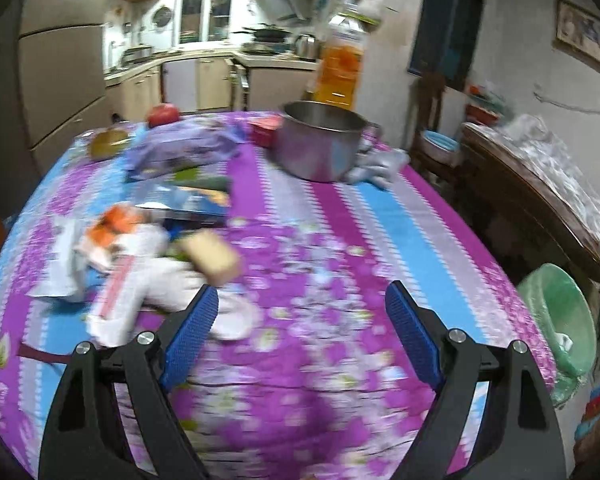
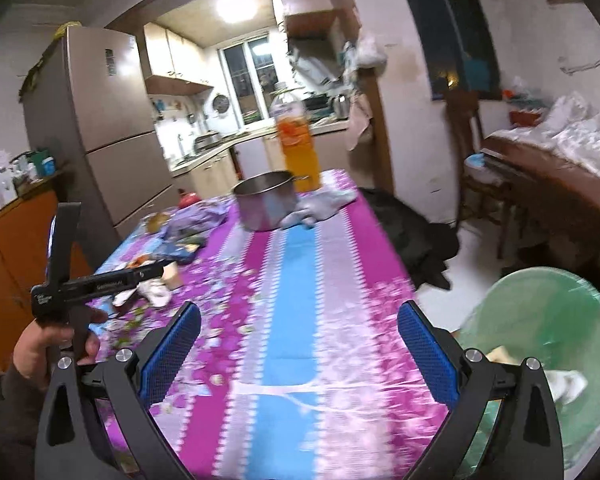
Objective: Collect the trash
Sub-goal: 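Move both tools back toward the trash on the table, then grasp the white barcode packet with the left tool while the right tool grasps the pale yellow sponge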
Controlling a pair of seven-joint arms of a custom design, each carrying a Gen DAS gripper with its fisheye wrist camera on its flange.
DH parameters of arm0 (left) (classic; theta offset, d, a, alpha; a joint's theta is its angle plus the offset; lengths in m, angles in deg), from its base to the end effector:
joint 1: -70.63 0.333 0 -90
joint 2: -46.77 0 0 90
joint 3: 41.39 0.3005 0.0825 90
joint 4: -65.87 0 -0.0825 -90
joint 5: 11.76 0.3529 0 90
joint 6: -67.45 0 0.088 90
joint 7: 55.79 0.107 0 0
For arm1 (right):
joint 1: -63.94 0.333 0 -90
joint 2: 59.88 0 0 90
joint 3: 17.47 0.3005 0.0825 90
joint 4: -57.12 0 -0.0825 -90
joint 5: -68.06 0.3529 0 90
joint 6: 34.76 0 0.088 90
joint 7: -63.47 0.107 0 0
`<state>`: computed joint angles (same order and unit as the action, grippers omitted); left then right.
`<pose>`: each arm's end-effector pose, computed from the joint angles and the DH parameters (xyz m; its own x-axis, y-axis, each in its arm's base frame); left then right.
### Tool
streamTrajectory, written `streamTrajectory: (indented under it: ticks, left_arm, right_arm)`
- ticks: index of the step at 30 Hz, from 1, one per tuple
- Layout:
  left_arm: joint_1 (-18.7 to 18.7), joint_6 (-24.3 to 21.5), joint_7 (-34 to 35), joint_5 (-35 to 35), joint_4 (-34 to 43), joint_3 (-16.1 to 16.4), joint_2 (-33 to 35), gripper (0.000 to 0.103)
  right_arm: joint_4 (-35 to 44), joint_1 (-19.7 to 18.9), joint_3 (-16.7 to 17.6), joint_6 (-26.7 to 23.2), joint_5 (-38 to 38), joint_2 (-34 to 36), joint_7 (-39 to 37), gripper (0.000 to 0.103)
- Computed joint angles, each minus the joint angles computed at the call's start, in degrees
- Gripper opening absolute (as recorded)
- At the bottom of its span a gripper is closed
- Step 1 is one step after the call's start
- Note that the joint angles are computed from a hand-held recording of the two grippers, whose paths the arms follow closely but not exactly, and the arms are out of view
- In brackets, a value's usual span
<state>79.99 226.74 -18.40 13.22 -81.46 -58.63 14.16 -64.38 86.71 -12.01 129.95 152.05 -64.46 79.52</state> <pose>0.3965 -0.0872 0.5259 0.3508 -0.9298 0.1113 -0.5961 -0.3134 -0.7392 0.4893 0.2000 0.5012 0.5785 -0.7710 -0.2662 -0.5248 -0.1020 -0.8451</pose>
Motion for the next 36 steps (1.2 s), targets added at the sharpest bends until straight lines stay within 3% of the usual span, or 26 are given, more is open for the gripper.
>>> streamTrajectory:
  ticks: [10,14,17,24,26,28,29,31,33,36]
  left_arm:
    - [10.00,-4.56,4.75,-1.08,-9.19,9.27,-12.69,0.089]
    - [12.37,-4.28,8.68,-3.01,-8.79,11.81,-10.64,0.089]
    - [11.32,-3.15,12.64,-6.03,-8.02,14.05,-7.05,0.090]
    - [12.64,-1.03,16.38,-8.95,-7.78,13.77,-1.94,0.089]
    - [13.12,0.30,16.97,-9.55,-8.55,13.99,-1.74,0.078]
    - [12.37,1.31,18.40,-11.26,-9.51,15.16,-2.14,0.054]
    - [12.56,1.54,18.77,-11.80,-9.95,15.16,-2.48,0.054]
    - [13.41,2.24,19.23,-11.99,-10.96,14.34,-3.39,0.053]
    - [13.85,2.55,19.74,-12.17,-11.94,13.67,-4.53,0.052]
    - [14.78,3.15,19.50,-12.32,-13.41,12.43,-6.57,0.052]
  right_arm:
    - [1.51,0.68,1.33,-4.71,-8.10,3.69,8.88,0.098]
    - [3.25,0.87,2.39,-6.52,-11.54,6.14,11.72,0.098]
    - [4.37,1.17,3.35,-7.20,-13.33,7.39,12.68,0.098]
    - [8.41,1.96,5.28,-9.24,-19.72,10.92,14.59,0.098]
    - [10.28,2.12,5.97,-9.91,-21.89,12.41,14.79,0.097]
    - [13.13,2.52,6.68,-10.41,-25.27,14.66,15.99,0.089]
    - [14.65,2.59,7.06,-10.78,-26.73,15.88,16.70,0.085]
    - [19.17,3.10,7.63,-12.07,-31.43,19.33,19.66,0.062]
    - [23.92,3.87,8.16,-12.81,-36.77,22.99,22.82,0.048]
    - [32.94,5.44,8.73,-14.55,-44.75,29.69,27.79,0.046]
